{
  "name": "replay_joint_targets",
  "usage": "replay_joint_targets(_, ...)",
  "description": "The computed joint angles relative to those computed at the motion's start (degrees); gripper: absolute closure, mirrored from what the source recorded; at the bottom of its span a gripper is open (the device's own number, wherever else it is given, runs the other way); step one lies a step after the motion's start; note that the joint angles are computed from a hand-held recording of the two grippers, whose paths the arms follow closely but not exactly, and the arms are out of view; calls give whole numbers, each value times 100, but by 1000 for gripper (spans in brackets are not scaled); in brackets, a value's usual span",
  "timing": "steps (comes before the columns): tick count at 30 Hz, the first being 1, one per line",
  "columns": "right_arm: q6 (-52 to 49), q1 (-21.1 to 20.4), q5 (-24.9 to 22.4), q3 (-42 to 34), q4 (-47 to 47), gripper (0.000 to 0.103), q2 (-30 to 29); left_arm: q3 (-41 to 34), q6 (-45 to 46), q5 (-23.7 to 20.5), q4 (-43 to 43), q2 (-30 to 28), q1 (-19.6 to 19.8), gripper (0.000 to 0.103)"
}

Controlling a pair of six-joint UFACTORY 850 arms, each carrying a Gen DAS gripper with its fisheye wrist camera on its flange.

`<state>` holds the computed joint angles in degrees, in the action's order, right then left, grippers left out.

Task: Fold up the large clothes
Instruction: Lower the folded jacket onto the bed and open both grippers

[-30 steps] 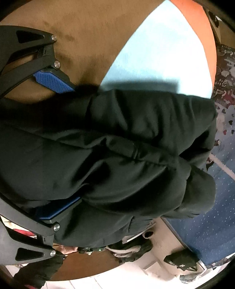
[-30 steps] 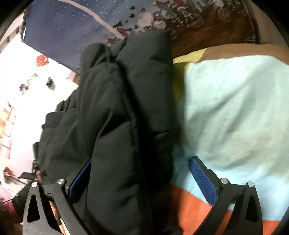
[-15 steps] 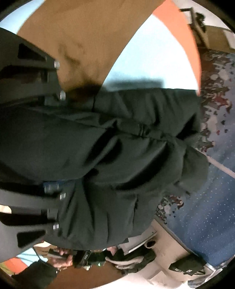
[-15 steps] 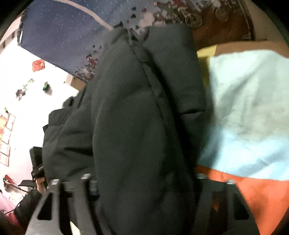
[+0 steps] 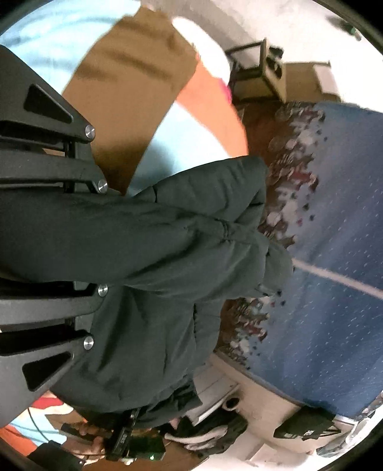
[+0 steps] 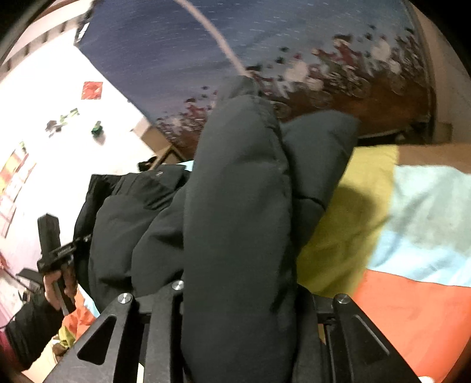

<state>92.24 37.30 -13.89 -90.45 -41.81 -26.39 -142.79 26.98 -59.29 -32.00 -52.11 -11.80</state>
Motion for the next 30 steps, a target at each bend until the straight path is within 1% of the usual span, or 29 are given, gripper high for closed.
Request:
replay_joint_targets(1, -49, 52, -35, -273, 22, 77, -160, 233, 38, 101, -19, 152, 77, 83)
replay_joint_targets(2, -337, 16, -57, -584, 274, 77, -358, 385, 75, 192, -10, 263, 113, 83)
replay_joint_targets(4, -518, 45, -93, -908, 376, 77, -568, 953, 191, 448, 38, 595, 221, 83)
replay_joint_targets(6, -1220, 68, -304, -1438, 1030, 77, -906, 1285, 123, 592, 178, 754, 278, 83)
replay_joint_targets(8, -1784, 58, -520, -1868, 1616, 77, -1201, 1469, -12, 643, 340, 804, 312, 83)
replay_joint_targets(9, -1982, 84, -801, -2140, 1775, 77, -1406, 1544, -39, 650, 358, 814, 327, 83)
replay_joint_targets(11, -1986, 130, -1152, -2355, 1796, 76, -1582, 1692, -55, 672, 378, 832, 344, 81)
replay_joint_targets(13, -1750, 117, -1290, -2309, 1750, 74, -1632, 1979, -45, 858, 444, 962, 349, 79)
replay_joint_targets(14, -1656, 113, -1307, -2275, 1715, 71, -1624, 1938, -82, 863, 462, 922, 344, 77)
replay_joint_targets(16, -1627, 123, -1418, -2269, 1740, 67, -1627, 1882, -245, 798, 521, 888, 350, 74)
replay_joint_targets(19, -1929, 169, -1873, -2498, 1900, 62, -1721, 1638, -697, 653, 885, 760, 311, 66)
replay_joint_targets(20, -1985, 186, -2076, -2609, 1922, 56, -1769, 1554, -869, 610, 1045, 716, 288, 63)
replay_joint_targets(21, -1942, 207, -2329, -2754, 1867, 53, -1838, 1613, -1040, 629, 1243, 767, 259, 62)
replay_joint_targets(22, -1883, 227, -2479, -2838, 1824, 50, -1874, 1668, -1142, 700, 1418, 815, 228, 59)
replay_joint_targets(24, -1787, 273, -2762, -2989, 1745, 44, -1944, 2016, -1324, 1015, 1840, 1051, 137, 57)
replay_joint_targets(25, -1750, 302, -2958, -3111, 1686, 38, -2002, 2287, -1481, 1249, 2184, 1241, 72, 54)
replay_joint_targets(26, -1755, 332, -3175, -3278, 1630, 37, -2082, 2487, -1642, 1432, 2463, 1375, 21, 50)
replay_joint_targets(27, -1844, 351, -3372, -3415, 1665, 35, -2140, 2827, -1869, 1750, 2852, 1616, -49, 49)
replay_joint_targets(28, -1856, 426, -3724, -3683, 1481, 28, -2263, 3141, -1917, 2039, 3001, 1838, -90, 48)
replay_joint_targets(29, -1888, 462, -3941, -3879, 1336, 21, -2358, 3384, -1875, 2253, 3026, 2020, -113, 45)
replay_joint_targets(30, -1884, 556, -4304, -4165, 1045, 17, -2489, 3622, -1830, 2451, 3046, 2207, -141, 44)
